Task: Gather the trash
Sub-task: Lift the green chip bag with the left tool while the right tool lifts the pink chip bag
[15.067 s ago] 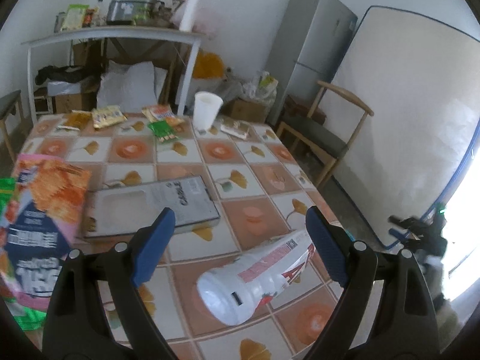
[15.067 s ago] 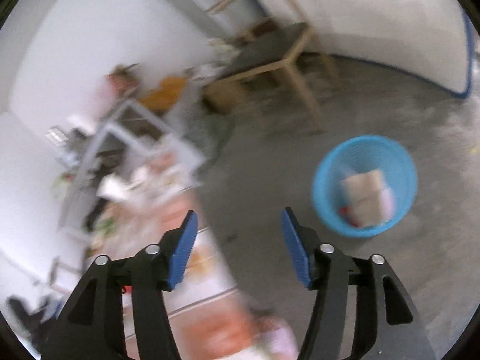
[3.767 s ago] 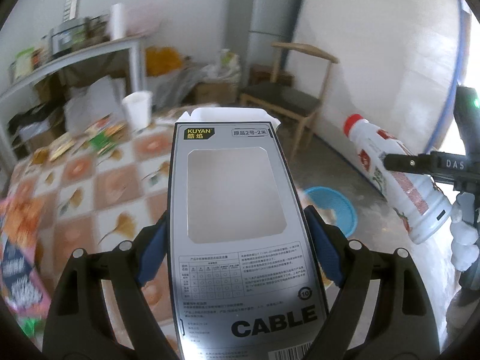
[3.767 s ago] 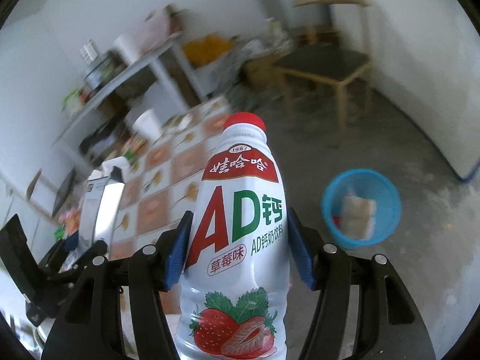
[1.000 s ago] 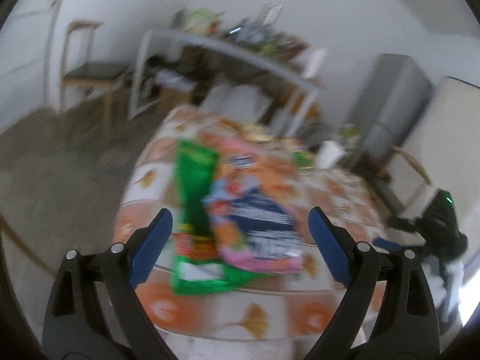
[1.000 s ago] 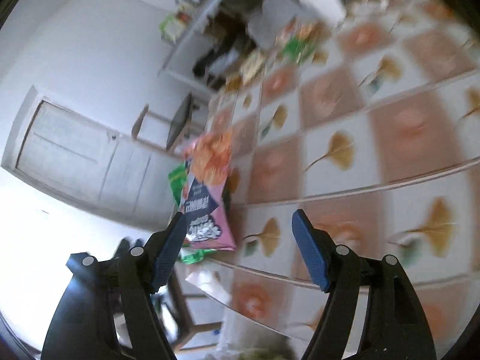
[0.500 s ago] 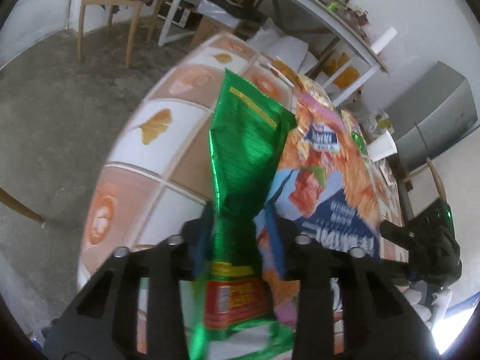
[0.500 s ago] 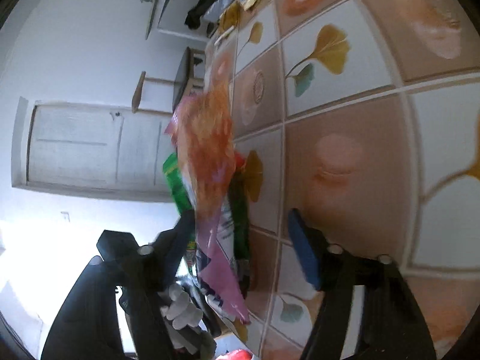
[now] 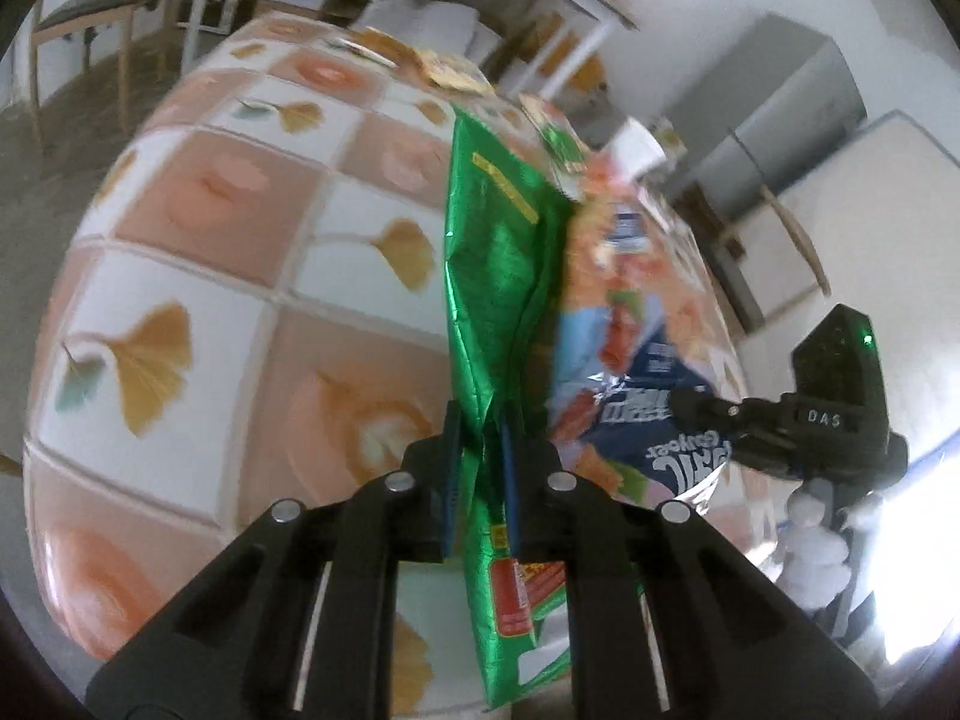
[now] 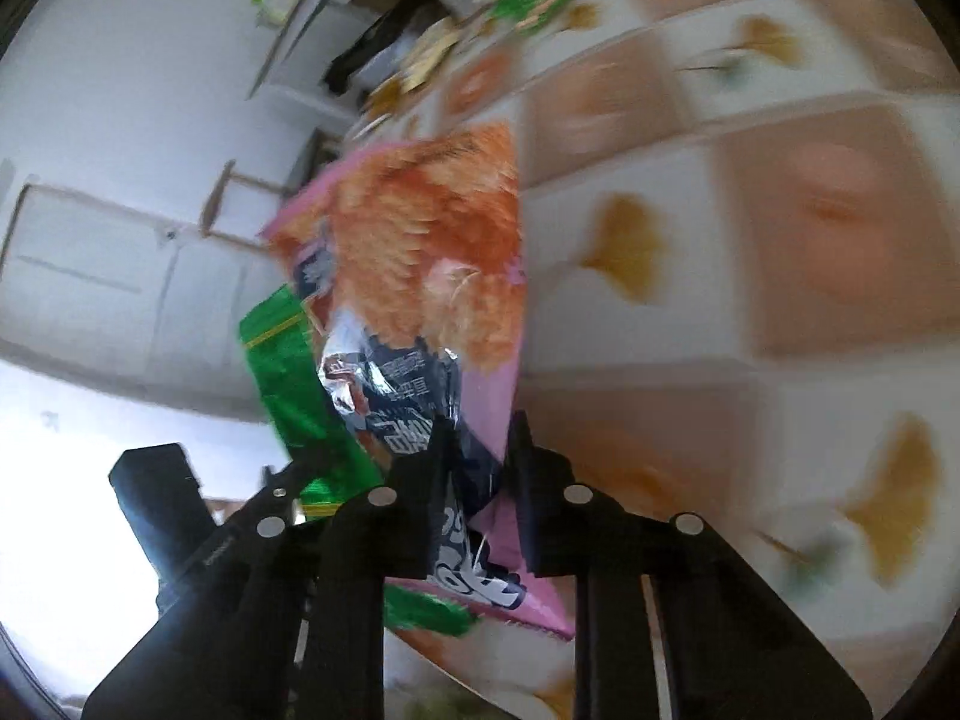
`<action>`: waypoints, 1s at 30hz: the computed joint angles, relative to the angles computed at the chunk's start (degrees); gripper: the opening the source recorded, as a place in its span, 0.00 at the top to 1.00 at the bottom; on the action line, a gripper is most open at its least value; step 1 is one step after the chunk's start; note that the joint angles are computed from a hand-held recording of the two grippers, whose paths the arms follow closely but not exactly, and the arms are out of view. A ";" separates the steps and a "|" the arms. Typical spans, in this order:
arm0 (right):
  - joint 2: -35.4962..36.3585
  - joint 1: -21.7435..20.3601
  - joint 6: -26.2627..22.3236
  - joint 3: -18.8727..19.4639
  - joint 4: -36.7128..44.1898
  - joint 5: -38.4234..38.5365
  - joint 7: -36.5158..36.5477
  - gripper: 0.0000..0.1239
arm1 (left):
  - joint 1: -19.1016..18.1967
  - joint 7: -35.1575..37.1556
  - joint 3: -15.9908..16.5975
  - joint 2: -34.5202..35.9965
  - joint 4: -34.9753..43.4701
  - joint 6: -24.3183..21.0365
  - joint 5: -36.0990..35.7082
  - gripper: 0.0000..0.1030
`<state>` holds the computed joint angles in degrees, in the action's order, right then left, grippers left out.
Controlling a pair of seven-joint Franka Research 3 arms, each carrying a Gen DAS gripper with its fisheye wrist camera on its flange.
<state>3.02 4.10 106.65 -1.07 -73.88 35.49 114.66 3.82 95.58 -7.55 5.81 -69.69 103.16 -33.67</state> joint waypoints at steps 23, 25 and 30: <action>-10.23 0.99 7.98 -1.81 -14.64 0.10 0.79 0.86 | -4.72 0.43 -2.37 1.80 2.74 -0.56 13.54 0.79; -10.56 0.94 8.55 -1.93 -15.12 0.23 0.57 0.89 | -4.75 0.56 -2.25 1.42 2.01 0.01 13.14 0.81; -11.51 0.77 10.03 -2.17 -15.68 0.34 0.83 0.91 | -4.34 0.96 -1.80 0.43 0.27 1.18 10.61 0.87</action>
